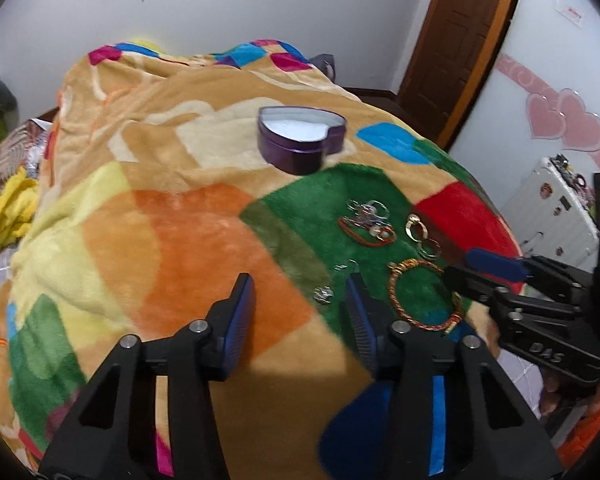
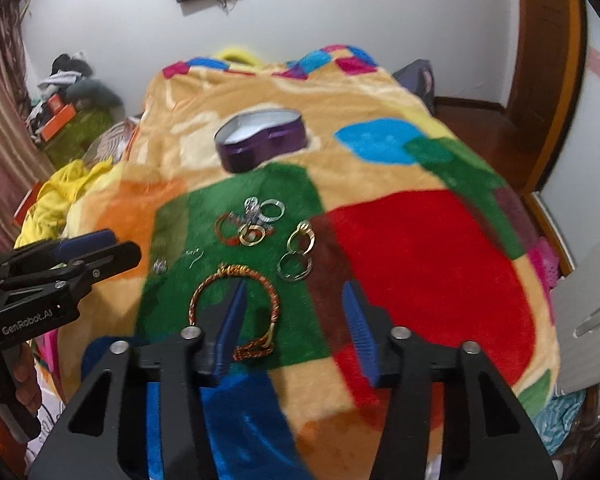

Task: Organize jewelry
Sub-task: 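Move both tools down toward the jewelry beside the purple heart tin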

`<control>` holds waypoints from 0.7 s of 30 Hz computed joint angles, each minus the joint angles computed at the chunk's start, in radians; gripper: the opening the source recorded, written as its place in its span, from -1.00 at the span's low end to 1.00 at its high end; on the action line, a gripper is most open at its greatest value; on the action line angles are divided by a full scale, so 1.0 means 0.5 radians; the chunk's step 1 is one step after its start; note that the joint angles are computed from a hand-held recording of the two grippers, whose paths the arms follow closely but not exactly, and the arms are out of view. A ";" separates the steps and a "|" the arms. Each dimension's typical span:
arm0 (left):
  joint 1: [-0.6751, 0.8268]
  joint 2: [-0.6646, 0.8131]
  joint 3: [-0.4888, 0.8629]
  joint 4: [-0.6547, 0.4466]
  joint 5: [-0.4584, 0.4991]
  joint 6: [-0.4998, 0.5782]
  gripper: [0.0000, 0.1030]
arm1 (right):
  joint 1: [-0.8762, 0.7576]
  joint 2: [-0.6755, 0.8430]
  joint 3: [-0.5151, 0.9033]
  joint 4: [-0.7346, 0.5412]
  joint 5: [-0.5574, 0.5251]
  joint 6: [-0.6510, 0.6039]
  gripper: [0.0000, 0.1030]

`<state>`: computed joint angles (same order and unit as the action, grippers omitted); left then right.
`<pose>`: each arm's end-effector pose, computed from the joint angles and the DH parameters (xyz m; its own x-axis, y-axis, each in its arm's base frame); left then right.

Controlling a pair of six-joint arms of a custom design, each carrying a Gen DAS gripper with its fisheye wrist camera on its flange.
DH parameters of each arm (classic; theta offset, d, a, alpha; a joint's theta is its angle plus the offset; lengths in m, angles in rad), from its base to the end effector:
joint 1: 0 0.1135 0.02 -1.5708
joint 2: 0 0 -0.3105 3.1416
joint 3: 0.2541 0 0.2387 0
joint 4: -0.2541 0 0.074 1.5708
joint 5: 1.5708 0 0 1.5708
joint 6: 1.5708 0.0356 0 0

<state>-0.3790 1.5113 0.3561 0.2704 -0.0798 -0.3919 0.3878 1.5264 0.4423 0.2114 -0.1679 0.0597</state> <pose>0.2046 -0.0784 0.1516 -0.7873 -0.0962 -0.6090 0.0229 0.9825 -0.1849 0.2176 0.0953 0.1640 -0.7361 -0.2371 -0.6340 -0.4291 0.8878 0.1661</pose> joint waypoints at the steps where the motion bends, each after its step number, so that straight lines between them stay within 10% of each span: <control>1: 0.006 0.014 0.000 0.010 0.048 0.003 -0.23 | -0.010 0.024 0.004 0.001 -0.036 -0.010 -0.24; 14: 0.050 0.244 0.016 0.172 0.196 0.057 -0.54 | 0.067 0.224 0.098 0.021 -0.174 0.005 -0.32; 21: 0.079 0.282 0.006 0.232 0.207 0.053 -0.81 | 0.079 0.313 0.133 0.076 -0.183 0.006 -0.70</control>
<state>-0.3393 1.6524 0.3591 0.3864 0.0238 -0.3652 0.4274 1.6830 0.5090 0.2493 -0.2596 0.0626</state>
